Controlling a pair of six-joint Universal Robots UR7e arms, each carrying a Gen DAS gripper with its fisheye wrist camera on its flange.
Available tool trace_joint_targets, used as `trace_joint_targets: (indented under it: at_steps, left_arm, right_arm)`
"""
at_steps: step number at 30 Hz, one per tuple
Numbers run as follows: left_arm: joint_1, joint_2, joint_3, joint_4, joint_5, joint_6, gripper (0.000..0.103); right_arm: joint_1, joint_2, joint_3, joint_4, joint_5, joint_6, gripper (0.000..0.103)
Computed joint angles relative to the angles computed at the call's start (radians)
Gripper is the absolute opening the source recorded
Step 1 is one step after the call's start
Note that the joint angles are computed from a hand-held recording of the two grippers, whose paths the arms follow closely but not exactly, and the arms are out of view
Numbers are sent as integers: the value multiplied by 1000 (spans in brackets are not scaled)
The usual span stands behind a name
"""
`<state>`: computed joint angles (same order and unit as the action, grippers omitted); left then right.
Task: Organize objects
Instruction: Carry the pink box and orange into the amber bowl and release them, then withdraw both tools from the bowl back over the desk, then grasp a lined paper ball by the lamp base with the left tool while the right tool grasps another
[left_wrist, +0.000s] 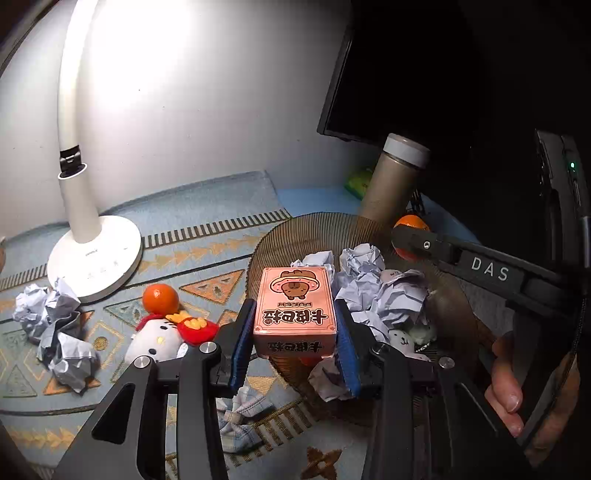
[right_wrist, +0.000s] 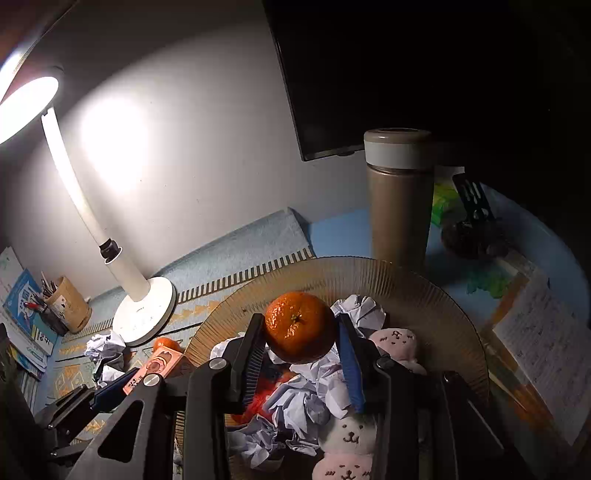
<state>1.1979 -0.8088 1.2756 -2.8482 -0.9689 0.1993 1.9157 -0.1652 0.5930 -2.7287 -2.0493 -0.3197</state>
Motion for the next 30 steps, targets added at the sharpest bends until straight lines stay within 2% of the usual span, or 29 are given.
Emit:
trace_joint_targets:
  at_steps: [2,3,4,6,12,16,19,21,24,26,30]
  left_arm:
    - [5,25,-24,2,1,13,38]
    - [9,30,-31,8,-15,17,45]
    - [13,32,-32,6,-29,12,63]
    - [19,21,-12,-28,-43,-3,91]
    - [18,-39,53,-80,-44,-21,92]
    - [8,-110,131,-156,-2,-23,92]
    - [1,-185,208,-215,43,-36,92]
    - [-12,-228,263,-291,131,-24,92]
    - [-33,-244,319,-487,332,79,92]
    - [-19,-272,362,-527,385,81,92]
    - [40,-320,436,-502,415,-11,92]
  right_arm:
    - [-5,26,-51,33,7,-1,38]
    - [-6,38,-73,43,3,-1,41]
    - [-7,45,-85,48,-2,-1,48]
    - [-7,41,-67,13,-2,-13,58]
    - [1,-10,41,-42,3,-18,59]
    - [36,-51,159,-140,18,-89,59]
    - [69,-74,222,-164,42,-114,59]
    - [90,-90,269,-171,74,-128,59]
    - [114,-98,336,-188,116,-144,60]
    - [122,-83,357,-173,133,-150,61]
    - [124,-19,345,-102,140,-147,61]
